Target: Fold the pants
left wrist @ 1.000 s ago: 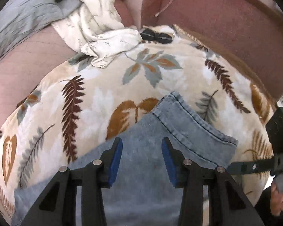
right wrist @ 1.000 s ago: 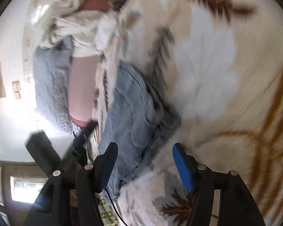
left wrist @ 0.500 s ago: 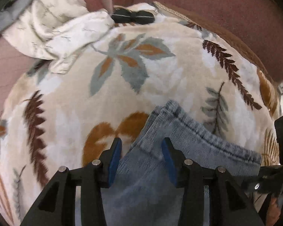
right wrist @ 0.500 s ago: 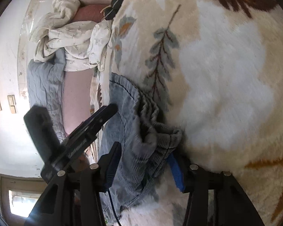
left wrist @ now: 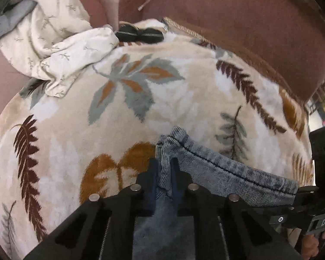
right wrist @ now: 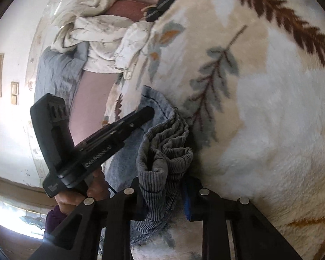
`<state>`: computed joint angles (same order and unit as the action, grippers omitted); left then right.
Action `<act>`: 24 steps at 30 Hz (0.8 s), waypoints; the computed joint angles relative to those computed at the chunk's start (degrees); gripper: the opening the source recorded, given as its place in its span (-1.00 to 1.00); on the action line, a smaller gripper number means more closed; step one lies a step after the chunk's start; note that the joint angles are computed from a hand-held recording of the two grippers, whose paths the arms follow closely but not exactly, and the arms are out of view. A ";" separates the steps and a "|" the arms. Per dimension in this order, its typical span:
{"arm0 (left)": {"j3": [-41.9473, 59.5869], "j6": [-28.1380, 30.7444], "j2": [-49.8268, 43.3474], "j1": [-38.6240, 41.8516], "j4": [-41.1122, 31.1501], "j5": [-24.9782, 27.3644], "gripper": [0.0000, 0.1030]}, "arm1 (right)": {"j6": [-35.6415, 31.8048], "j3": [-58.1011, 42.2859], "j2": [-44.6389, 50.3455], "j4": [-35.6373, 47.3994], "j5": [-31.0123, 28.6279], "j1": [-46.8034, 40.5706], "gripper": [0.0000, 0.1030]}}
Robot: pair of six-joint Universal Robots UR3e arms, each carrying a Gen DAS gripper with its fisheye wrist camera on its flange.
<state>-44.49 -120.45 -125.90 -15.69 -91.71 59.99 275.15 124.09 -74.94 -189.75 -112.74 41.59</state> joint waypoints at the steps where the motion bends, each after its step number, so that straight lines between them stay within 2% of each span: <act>1: 1.08 -0.19 0.05 0.35 -0.79 -1.06 -0.79 | -0.47 -0.98 -0.43 1.86 -0.92 0.61 -0.56; 5: 2.28 0.60 1.99 3.31 -4.55 -5.75 -0.80 | -3.74 -7.95 -0.98 10.31 -5.95 3.51 -0.56; 9: 2.27 4.77 5.07 8.80 -9.95 -11.28 -0.79 | -8.18 -18.16 1.19 18.60 -10.13 6.28 -0.56; 14: 9.27 13.72 5.43 20.00 -25.66 -19.28 -0.79 | -15.57 -33.40 7.70 24.88 -12.84 9.17 -0.56; 17: 8.60 19.98 6.64 27.00 -31.72 -21.04 -0.79 | -19.78 -43.59 13.41 27.32 -11.14 9.94 -0.56; 21: 10.65 21.24 3.67 33.48 -34.84 -19.45 -0.78 | -23.23 -57.51 22.48 30.49 -5.20 9.74 -0.56; 22: 9.83 20.95 3.20 35.16 -33.98 -18.72 -0.73 | -23.93 -61.01 25.12 30.93 -2.29 9.13 -0.56; 24: 4.02 18.05 4.21 38.09 -27.29 -17.43 -0.71 | -24.58 -67.29 30.01 31.28 3.65 7.94 -0.56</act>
